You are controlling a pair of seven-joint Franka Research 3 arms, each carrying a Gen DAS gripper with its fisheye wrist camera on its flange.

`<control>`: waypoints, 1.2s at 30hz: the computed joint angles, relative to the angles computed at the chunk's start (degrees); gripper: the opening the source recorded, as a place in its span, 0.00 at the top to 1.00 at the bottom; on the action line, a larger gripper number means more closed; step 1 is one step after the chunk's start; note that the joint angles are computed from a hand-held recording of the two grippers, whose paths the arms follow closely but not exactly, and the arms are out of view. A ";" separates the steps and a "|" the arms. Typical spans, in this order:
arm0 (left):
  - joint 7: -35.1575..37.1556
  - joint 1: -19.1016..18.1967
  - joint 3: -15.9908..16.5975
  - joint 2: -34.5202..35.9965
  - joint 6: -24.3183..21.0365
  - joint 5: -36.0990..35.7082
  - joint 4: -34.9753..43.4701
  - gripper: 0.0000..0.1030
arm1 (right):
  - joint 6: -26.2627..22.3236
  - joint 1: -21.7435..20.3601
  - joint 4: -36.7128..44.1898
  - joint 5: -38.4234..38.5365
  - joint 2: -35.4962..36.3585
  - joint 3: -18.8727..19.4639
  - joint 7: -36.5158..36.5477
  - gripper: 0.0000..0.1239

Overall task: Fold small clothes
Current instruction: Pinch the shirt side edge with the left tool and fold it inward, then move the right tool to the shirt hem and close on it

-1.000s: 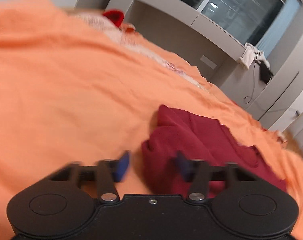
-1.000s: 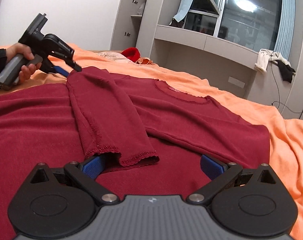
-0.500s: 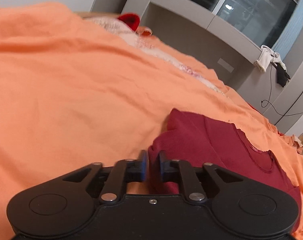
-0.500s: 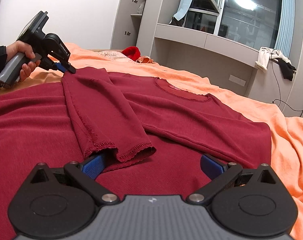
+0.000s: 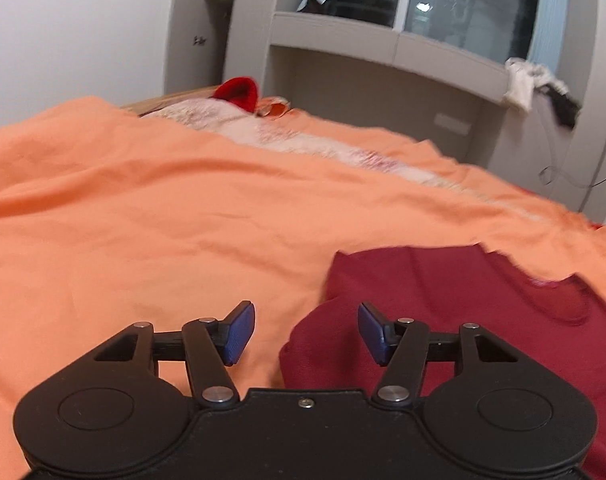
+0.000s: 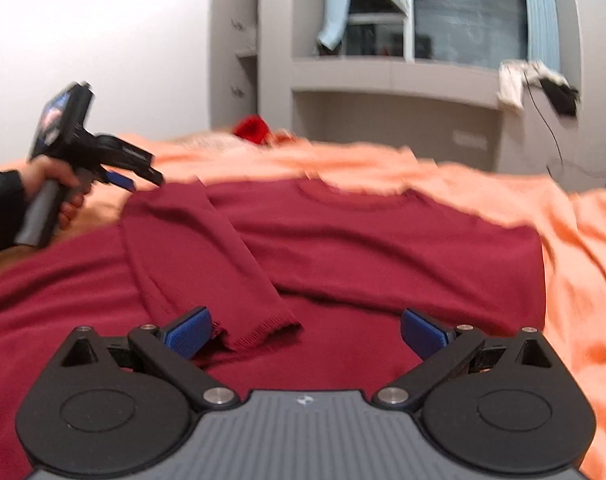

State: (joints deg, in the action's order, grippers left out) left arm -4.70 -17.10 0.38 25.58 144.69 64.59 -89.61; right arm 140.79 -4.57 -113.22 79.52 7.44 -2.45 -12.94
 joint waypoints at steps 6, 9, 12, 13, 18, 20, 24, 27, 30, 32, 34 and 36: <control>2.97 1.24 -0.27 1.73 -0.31 -6.10 0.19 0.35 | 0.44 0.00 0.45 -3.61 0.78 0.16 2.30 0.17; -1.27 1.47 0.65 -0.56 3.21 -4.89 -3.21 0.30 | 0.20 -0.17 0.31 -4.04 0.78 0.18 2.90 0.17; -5.41 2.40 0.54 -3.70 6.44 -4.52 -7.48 0.28 | 0.22 -0.31 -0.15 -3.84 0.33 0.16 3.24 0.17; -6.47 2.38 0.45 -4.81 6.73 -3.84 -8.79 0.28 | 0.38 -0.40 -0.63 -3.03 -0.09 0.15 2.60 0.17; -12.37 1.88 -1.29 -11.23 6.07 3.52 -15.70 0.12 | -2.96 -1.23 -4.82 7.90 -3.96 -1.06 -9.64 0.17; -11.30 2.21 -3.17 -13.10 4.58 4.27 -17.65 0.11 | -2.92 -0.81 -6.67 8.79 -5.59 -1.63 -12.74 0.17; -7.01 2.19 -6.73 -15.61 -1.04 0.57 -20.09 0.11 | -1.77 0.32 -10.85 10.82 -8.79 -2.59 -20.46 0.17; -9.09 2.17 -8.28 -18.56 -0.31 0.83 -23.81 0.11 | -2.40 0.79 -13.89 12.47 -11.07 -3.54 -27.09 0.17; -11.42 1.95 -10.03 -21.85 0.64 3.51 -27.65 0.09 | -4.09 0.85 -16.96 13.53 -13.30 -4.64 -33.31 0.17; -11.84 1.76 -11.33 -23.58 0.35 4.66 -29.56 0.08 | -4.75 0.77 -18.85 13.82 -14.62 -5.31 -36.95 0.17; -13.27 1.36 -12.68 -25.22 -0.55 5.73 -31.28 0.06 | -5.58 0.58 -20.28 14.18 -15.52 -5.98 -39.56 0.17; -14.87 1.04 -13.88 -26.95 -0.29 6.95 -33.21 0.03 | -6.90 0.02 -21.50 14.11 -16.37 -6.89 -40.54 0.17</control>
State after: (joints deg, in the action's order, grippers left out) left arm -19.57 -16.07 -13.51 -1.37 144.40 71.53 -122.82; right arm 133.90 -4.56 -134.72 93.63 -8.93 -9.34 -53.49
